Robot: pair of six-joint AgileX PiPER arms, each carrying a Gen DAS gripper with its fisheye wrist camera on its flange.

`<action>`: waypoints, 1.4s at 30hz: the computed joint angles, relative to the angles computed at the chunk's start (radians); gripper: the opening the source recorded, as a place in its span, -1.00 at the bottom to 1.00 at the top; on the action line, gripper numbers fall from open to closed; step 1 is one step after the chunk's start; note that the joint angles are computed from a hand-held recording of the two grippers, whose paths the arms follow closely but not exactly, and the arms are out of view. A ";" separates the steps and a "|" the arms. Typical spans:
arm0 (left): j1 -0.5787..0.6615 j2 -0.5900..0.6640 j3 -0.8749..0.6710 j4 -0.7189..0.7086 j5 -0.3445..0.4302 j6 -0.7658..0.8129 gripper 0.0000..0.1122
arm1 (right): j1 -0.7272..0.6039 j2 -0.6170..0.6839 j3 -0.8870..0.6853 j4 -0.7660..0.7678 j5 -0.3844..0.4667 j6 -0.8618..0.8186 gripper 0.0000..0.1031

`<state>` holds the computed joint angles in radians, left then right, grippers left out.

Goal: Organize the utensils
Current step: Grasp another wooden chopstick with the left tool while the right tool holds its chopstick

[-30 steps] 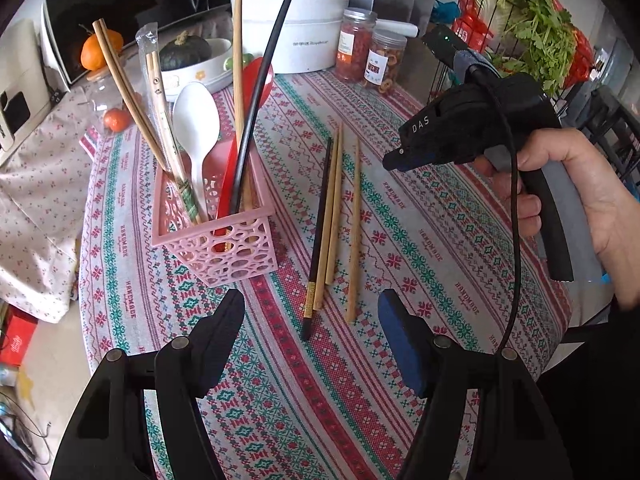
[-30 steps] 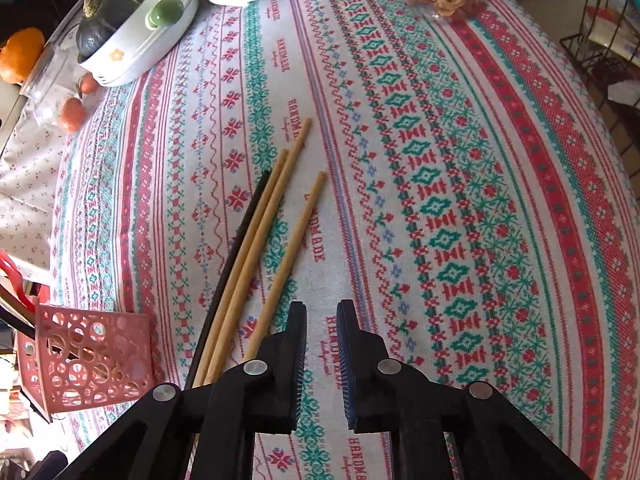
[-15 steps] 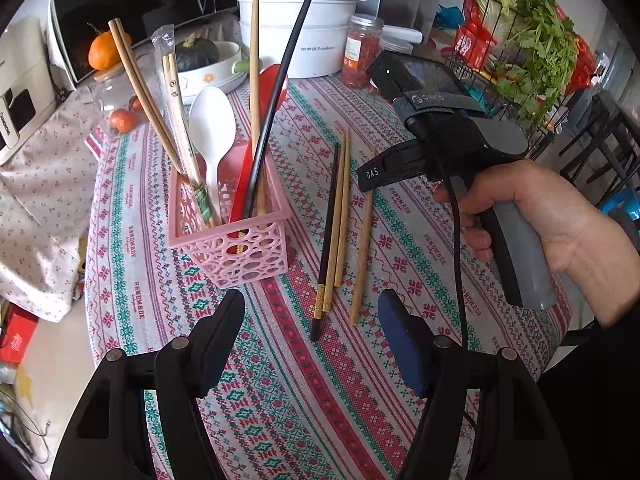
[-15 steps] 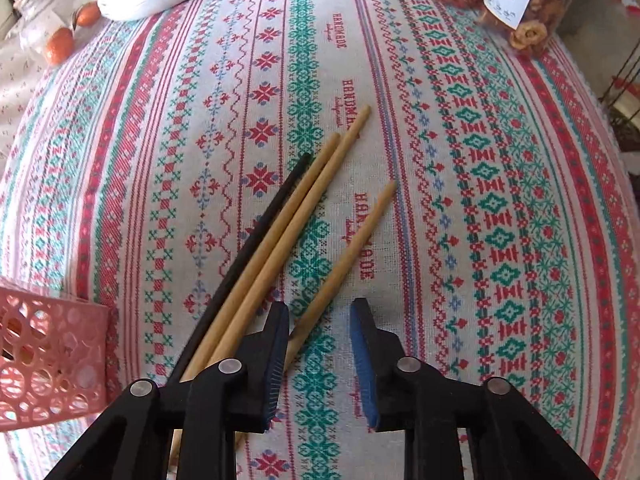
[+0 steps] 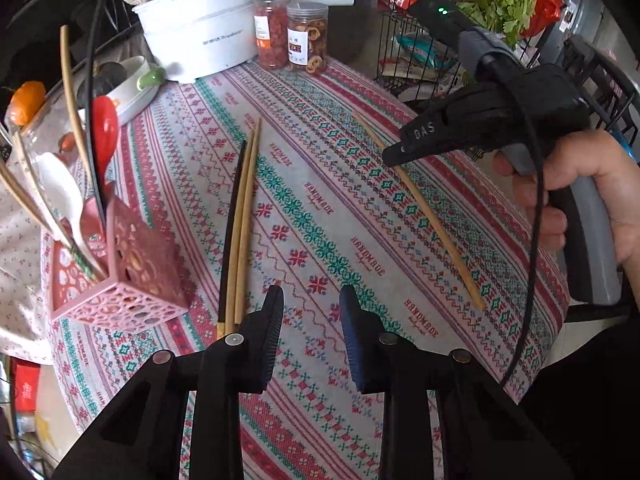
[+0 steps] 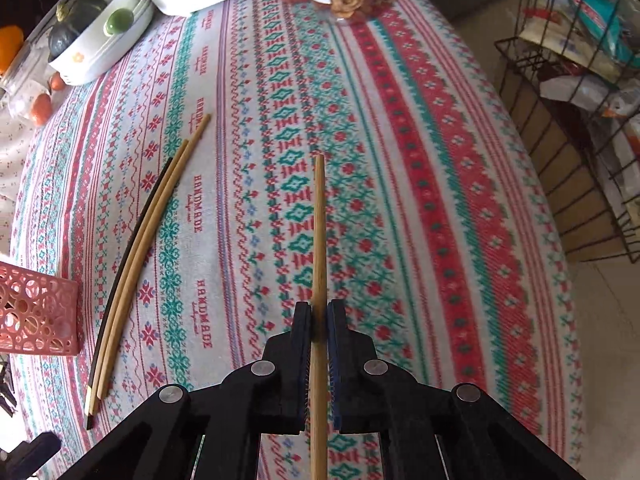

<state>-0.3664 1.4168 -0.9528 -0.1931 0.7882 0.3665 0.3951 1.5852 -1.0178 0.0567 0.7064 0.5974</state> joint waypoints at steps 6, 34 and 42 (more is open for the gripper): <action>-0.055 0.331 -0.303 0.090 0.000 -0.213 -0.69 | -0.077 -0.072 0.046 0.149 -0.016 -0.164 -0.92; -0.048 0.747 -0.850 0.188 0.216 -0.358 -0.77 | -0.156 -0.035 0.037 0.296 -0.015 -0.344 -0.91; -0.073 0.739 -0.840 0.216 0.251 -0.411 -0.76 | -0.146 -0.030 0.027 0.292 -0.007 -0.337 -0.91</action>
<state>-0.4391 2.1560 -1.7925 0.0230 1.0391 -0.0441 0.2489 1.5552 -0.9909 0.3488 0.6996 0.2599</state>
